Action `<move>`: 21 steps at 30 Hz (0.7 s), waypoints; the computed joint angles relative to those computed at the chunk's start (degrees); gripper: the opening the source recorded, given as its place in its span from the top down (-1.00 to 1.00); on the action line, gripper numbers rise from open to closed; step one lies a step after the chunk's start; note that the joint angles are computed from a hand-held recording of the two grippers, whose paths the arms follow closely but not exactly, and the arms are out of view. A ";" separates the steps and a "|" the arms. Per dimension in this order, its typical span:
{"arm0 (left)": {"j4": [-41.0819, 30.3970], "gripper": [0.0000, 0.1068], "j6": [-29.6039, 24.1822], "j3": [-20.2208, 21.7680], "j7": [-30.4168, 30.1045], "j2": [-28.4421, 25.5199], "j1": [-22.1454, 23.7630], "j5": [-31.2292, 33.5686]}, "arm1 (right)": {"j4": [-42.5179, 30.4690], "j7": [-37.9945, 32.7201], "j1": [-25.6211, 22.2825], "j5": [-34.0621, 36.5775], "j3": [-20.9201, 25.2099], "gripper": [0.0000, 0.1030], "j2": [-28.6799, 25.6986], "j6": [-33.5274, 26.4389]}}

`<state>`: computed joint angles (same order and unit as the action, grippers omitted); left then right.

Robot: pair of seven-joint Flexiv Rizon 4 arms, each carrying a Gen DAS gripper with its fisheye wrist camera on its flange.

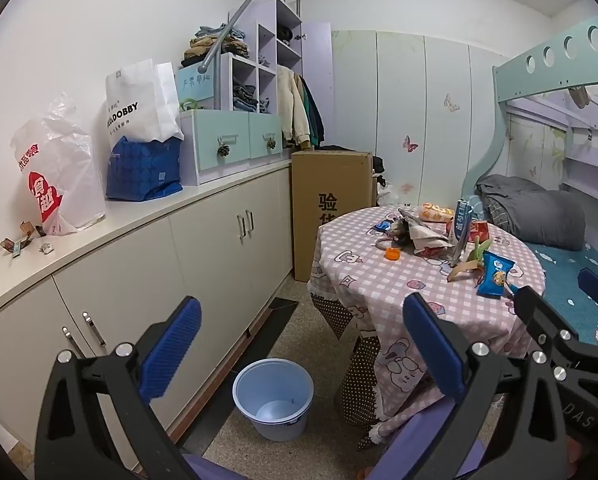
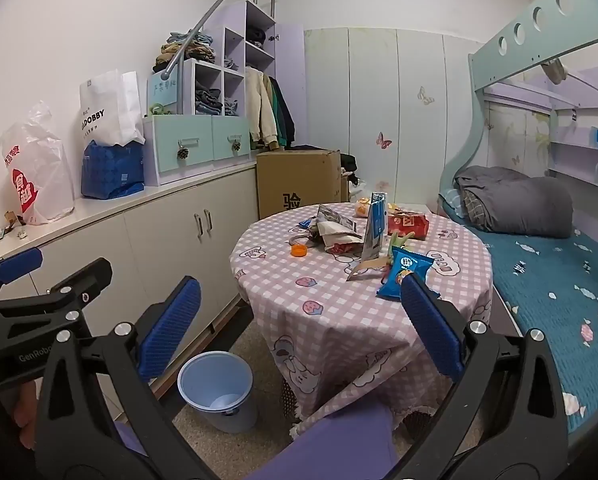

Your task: Collect trash

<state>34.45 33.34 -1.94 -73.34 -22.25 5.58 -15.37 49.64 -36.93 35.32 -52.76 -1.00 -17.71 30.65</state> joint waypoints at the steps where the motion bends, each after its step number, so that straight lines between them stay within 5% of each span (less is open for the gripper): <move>1: -0.25 -0.85 -0.13 -0.03 0.04 -0.12 0.02 -0.04 | 0.42 0.04 -0.16 -0.07 -0.01 -0.90 0.15 0.39; 21: 0.32 -0.85 0.45 -0.08 0.44 0.15 0.25 -0.46 | 0.91 0.45 -0.32 0.00 0.13 -0.90 0.33 0.30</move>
